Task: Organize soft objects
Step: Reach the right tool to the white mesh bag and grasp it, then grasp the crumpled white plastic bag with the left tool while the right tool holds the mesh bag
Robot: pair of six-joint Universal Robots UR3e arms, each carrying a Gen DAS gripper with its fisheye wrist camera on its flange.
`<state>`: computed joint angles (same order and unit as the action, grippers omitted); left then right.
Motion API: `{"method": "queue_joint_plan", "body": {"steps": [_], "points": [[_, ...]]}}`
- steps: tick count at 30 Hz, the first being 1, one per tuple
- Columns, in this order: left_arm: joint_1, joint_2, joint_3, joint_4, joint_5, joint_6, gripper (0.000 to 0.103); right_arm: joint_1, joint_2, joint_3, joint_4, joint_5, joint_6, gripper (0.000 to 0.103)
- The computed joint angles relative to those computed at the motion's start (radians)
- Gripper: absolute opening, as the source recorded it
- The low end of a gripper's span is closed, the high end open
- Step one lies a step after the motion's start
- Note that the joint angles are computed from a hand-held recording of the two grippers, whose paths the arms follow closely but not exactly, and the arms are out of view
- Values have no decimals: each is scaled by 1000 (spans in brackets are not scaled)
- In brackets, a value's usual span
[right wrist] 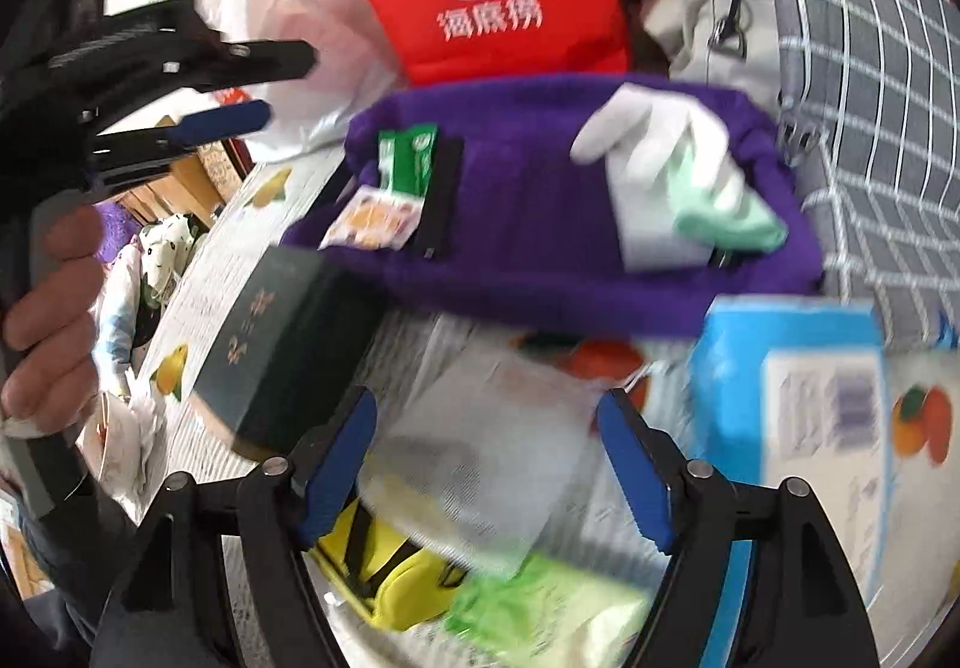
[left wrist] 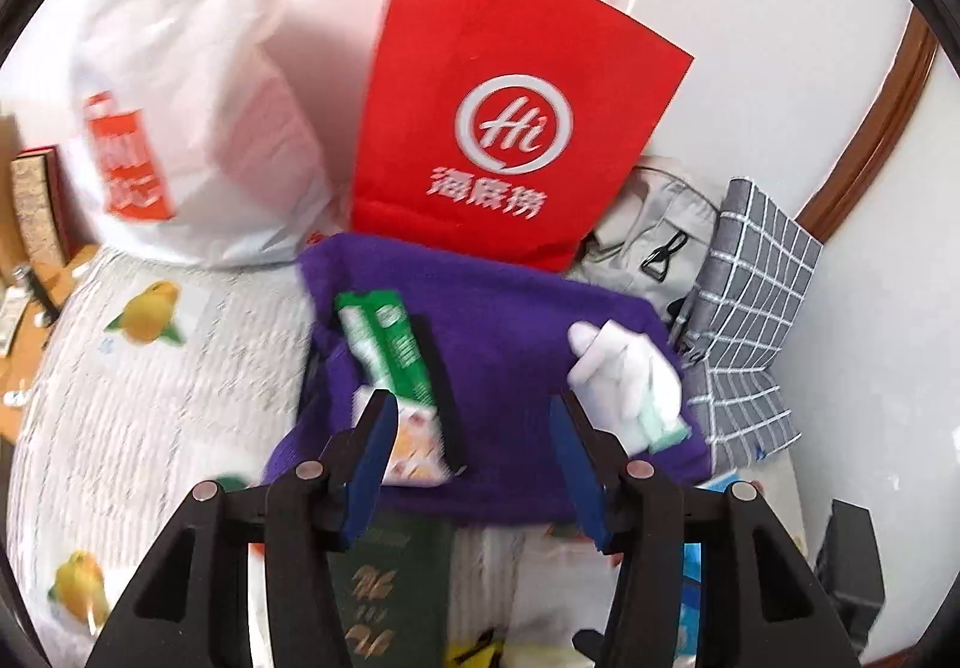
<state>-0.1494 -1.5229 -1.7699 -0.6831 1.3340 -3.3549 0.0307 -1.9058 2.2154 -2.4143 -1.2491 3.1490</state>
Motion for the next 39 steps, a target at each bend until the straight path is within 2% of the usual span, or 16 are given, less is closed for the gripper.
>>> {"method": "queue_joint_plan", "body": {"steps": [4,12,17,20,23,25,28,31,39], "points": [[59,163,-197,16,-3,17,55,85,59,24,-75,-62,100,80],[174,425,-447,-48,-86,65,57,229,219,-50,-116,-236,213,80],[157,473,-501,-56,-57,78,59,235,286,-67,-142,-259,257,80],[167,487,-514,-67,-80,91,59,235,295,-59,-176,-271,263,78],[177,515,-528,-80,-93,102,59,259,307,-66,-192,-323,258,59],[188,530,-535,-94,-104,110,59,263,288,-48,-196,-344,252,32],[197,554,-541,-122,-105,111,59,198,225,5,-198,-249,215,15],[207,596,-553,-160,-104,112,59,169,163,50,-213,-216,198,10],[181,673,-591,-225,-83,86,59,115,-64,125,-163,-160,190,10]]}}
